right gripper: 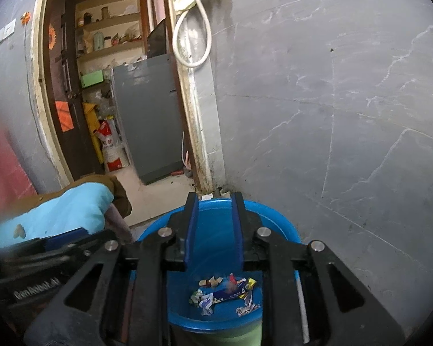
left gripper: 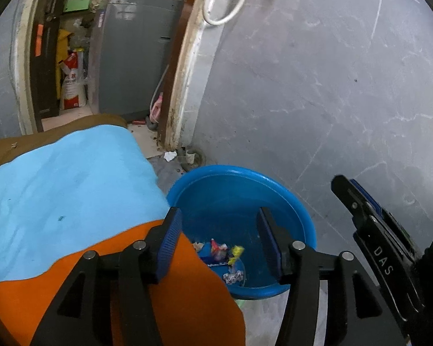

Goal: Collect trash
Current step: 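Open both grippers over the bucket to drop the pieces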

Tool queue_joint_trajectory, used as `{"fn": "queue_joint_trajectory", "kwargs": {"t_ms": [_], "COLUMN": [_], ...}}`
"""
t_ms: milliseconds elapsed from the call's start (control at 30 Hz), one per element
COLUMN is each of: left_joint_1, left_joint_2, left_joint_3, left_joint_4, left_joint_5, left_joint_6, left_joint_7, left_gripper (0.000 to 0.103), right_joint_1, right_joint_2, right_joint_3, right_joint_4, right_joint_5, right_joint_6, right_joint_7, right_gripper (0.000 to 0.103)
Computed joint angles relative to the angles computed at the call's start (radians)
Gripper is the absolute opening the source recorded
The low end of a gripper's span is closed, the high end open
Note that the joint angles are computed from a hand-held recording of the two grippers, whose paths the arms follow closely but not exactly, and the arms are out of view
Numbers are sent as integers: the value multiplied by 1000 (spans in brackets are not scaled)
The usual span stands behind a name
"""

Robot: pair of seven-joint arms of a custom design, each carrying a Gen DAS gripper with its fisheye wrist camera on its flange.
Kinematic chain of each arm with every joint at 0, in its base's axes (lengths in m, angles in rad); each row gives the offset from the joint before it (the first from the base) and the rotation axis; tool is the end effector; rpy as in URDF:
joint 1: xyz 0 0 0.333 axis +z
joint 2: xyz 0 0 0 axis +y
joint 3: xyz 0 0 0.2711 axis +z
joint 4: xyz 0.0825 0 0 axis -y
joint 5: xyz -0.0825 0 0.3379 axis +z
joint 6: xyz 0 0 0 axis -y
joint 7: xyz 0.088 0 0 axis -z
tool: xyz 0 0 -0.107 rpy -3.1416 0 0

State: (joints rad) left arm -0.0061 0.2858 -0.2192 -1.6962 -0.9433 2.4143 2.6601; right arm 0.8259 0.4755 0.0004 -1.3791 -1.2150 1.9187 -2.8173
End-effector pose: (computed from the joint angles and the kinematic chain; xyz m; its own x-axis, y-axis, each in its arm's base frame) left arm 0.6092 -0.1309 0.4562 -0.7048 -0.6567 0.2684 -0.5884 0.3297 -0.7383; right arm 0.4908 0.4350 0.4638 -0.5166 -0.8438 -0.1453 -0.2844 0.3292 -0.9004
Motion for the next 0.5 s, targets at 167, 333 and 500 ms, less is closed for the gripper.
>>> {"fn": "queue_joint_trajectory", "kwargs": {"t_ms": [167, 333, 500], "left_joint_1": [29, 60, 89], "left_joint_2": [-37, -72, -109], "left_joint_3": [6, 19, 39], "left_joint_4": [-23, -43, -64], "left_joint_5": [-86, -200, -347], "left_joint_6": [33, 81, 134], "left_joint_7": [37, 103, 209], "left_gripper": [65, 88, 99], "right_joint_1": [13, 35, 58], "right_joint_2": [-9, -9, 14], "right_joint_3": [-6, -12, -21], "right_joint_4": [-13, -15, 12], "right_joint_5": [-47, -124, -196], "right_joint_6": [-13, -30, -26], "right_joint_7": [32, 67, 70], "right_gripper": [50, 71, 97]}}
